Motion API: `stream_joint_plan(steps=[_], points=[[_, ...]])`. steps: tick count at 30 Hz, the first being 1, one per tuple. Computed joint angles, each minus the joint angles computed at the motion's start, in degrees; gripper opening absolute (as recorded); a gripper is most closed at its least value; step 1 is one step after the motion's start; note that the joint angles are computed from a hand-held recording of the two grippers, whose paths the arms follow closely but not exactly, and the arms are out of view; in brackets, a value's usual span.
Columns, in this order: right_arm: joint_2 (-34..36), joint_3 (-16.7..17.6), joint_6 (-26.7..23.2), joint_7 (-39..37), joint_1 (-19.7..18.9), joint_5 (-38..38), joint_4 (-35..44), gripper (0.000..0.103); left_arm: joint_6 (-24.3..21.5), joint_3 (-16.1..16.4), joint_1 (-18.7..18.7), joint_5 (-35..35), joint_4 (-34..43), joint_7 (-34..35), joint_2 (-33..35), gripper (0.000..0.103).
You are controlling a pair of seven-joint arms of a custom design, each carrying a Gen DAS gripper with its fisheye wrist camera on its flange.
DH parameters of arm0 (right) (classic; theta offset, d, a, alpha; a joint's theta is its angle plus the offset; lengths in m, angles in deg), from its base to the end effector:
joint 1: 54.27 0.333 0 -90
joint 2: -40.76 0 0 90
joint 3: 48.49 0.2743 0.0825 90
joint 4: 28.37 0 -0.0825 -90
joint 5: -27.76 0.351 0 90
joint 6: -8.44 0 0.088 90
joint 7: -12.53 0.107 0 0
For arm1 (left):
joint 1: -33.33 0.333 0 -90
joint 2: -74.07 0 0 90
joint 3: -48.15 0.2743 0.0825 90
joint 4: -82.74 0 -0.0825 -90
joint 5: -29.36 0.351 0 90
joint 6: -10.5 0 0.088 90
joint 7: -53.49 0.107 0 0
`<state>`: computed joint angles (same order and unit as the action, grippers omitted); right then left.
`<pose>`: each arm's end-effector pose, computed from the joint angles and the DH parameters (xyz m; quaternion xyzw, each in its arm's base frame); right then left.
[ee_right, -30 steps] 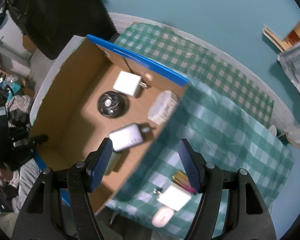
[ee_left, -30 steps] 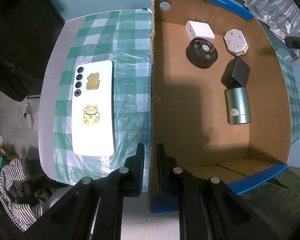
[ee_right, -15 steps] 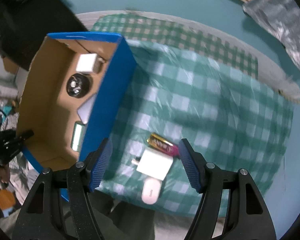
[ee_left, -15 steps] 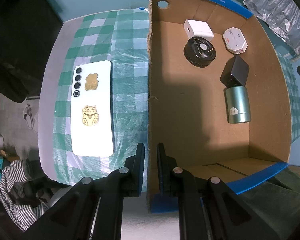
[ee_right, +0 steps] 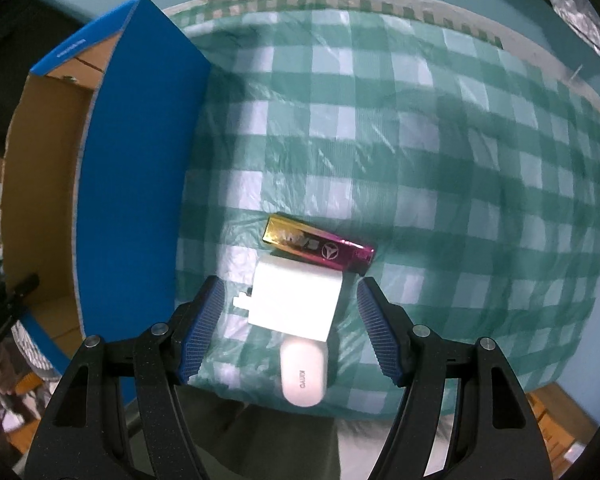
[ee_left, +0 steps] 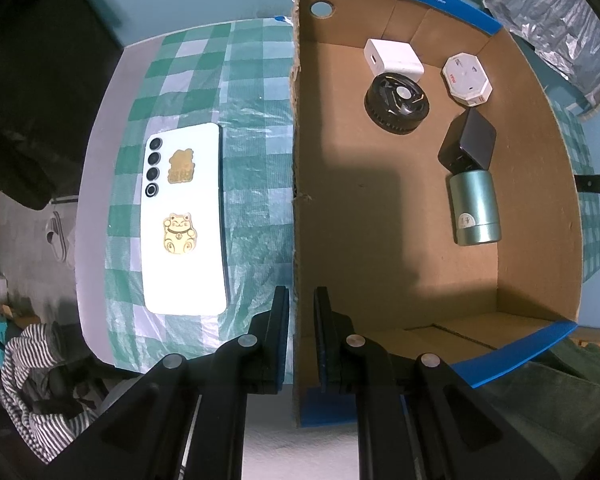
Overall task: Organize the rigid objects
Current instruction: 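Move the right gripper to the white square charger and grasp it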
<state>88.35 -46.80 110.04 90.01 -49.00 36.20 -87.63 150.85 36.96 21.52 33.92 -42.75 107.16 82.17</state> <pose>0.6903 0.0907 0.3210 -0.7998 0.5928 0.0890 0.0305 0.4894 -0.2071 0.3162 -0.7657 0.6402 -0.0549 0.0291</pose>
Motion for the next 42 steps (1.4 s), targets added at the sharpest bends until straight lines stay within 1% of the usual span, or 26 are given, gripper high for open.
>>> stream_joint_plan(steps=[6,10,13,16,21,23,25,26,28,33,37,38,40,42], points=[[-2.1,-0.4,5.2,1.5,0.8,-0.7,-6.6,0.07,0.2,0.0,0.0,0.1,0.1,0.3,0.1,0.012],[-2.4,-0.8,7.2,2.3,1.4,-1.9,-8.7,0.07,0.2,0.0,0.1,-0.2,0.3,0.9,0.1,0.012],[-1.6,-0.9,7.1,3.7,1.6,-2.3,-8.5,0.07,0.3,0.1,0.2,-0.4,0.3,1.2,0.1,0.012],[-2.0,-0.8,8.4,4.0,1.5,-2.4,-9.7,0.07,0.3,0.1,0.3,-0.6,0.3,1.4,0.2,0.012],[-1.7,-0.8,8.3,4.8,2.2,-3.4,-9.8,0.07,0.2,0.2,0.4,-0.7,0.5,1.8,0.4,0.012],[-1.5,-0.9,8.4,5.0,2.5,-3.8,-9.9,0.069,0.3,0.2,0.5,-0.8,0.6,1.9,0.5,0.012],[-0.2,-0.9,7.7,5.8,3.1,-4.1,-8.3,0.064,0.3,0.2,0.5,-0.9,0.6,2.0,0.5,0.012],[1.3,-0.9,6.9,6.1,3.3,-4.4,-6.3,0.063,0.3,0.2,0.5,-1.0,0.6,2.0,0.6,0.012],[1.4,-1.2,7.3,6.4,4.1,-5.4,-6.3,0.063,0.3,0.2,0.5,-1.0,0.7,2.0,0.6,0.012],[0.8,-1.6,8.5,7.5,5.4,-7.3,-7.6,0.061,0.5,0.1,0.4,-1.1,0.9,2.0,0.8,0.012],[0.2,-1.1,9.0,7.2,5.8,-7.5,-8.9,0.059,0.4,0.1,0.3,-1.1,1.0,2.1,0.9,0.012],[0.1,-1.0,8.9,7.0,5.6,-7.3,-8.9,0.059,0.3,0.1,0.3,-1.2,1.1,2.1,0.9,0.012],[-1.7,-0.7,9.8,6.5,5.2,-6.7,-11.6,0.059,0.3,0.1,0.3,-1.1,1.1,2.1,1.0,0.012],[-2.2,-0.5,9.8,5.8,4.5,-5.9,-11.8,0.059,0.3,0.1,0.3,-1.1,1.1,2.0,0.9,0.012]])
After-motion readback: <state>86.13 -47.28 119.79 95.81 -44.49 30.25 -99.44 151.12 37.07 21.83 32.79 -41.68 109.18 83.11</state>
